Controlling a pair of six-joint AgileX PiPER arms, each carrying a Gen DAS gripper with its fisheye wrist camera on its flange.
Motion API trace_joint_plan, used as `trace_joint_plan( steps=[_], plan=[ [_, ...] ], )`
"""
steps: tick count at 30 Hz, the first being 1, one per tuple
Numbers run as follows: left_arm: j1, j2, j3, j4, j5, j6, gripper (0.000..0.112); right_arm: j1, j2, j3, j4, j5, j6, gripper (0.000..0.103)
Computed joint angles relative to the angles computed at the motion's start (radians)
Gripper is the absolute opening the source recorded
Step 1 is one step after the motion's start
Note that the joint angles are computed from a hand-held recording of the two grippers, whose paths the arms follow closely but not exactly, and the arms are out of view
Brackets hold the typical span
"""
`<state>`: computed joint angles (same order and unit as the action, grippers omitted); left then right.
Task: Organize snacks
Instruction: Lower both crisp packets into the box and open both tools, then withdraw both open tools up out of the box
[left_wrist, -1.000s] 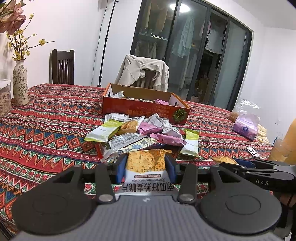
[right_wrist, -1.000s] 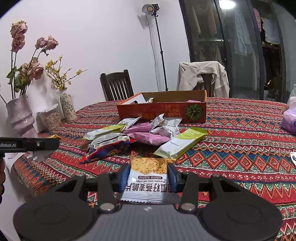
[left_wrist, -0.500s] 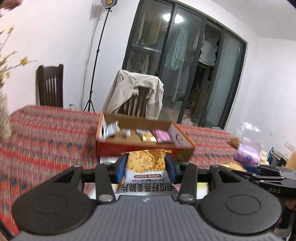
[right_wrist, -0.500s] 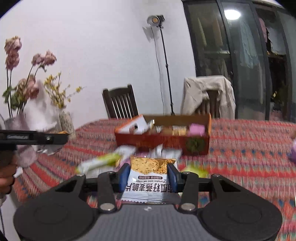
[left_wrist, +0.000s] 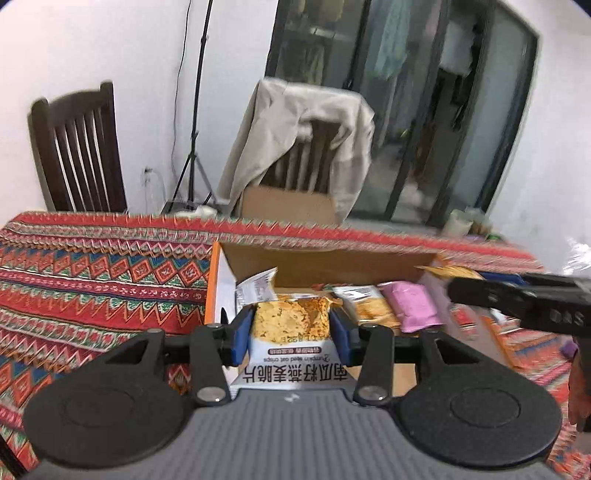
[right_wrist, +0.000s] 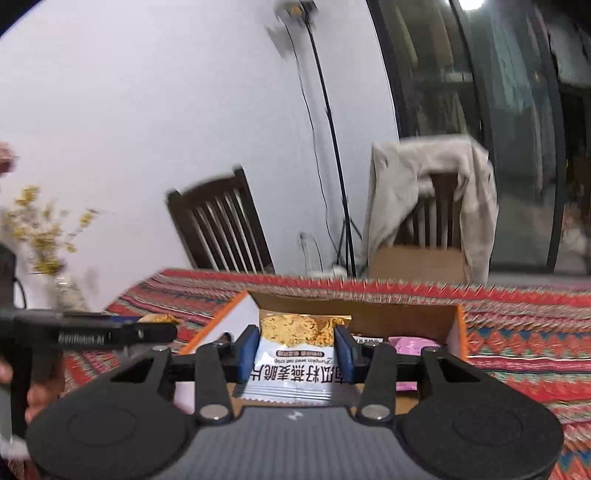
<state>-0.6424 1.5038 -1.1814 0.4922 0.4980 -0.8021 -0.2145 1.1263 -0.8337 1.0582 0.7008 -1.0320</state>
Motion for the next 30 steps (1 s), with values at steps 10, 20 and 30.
trace_joint_plan(
  steps=[10,20,30],
  plan=[
    [0.090,0.285,-0.189,-0.151,0.007,0.187,0.047,0.315,0.639,-0.476,-0.555,-0.163,0.671,0.044],
    [0.104,0.203,-0.133,-0.149,0.007,0.187,0.050,0.322,0.664,-0.466,-0.505,-0.191,0.655,0.057],
    [-0.012,-0.071,-0.049,-0.026,0.173,0.082,0.064,0.202,0.335,-0.330,-0.488,-0.080,0.548,0.062]
  ],
)
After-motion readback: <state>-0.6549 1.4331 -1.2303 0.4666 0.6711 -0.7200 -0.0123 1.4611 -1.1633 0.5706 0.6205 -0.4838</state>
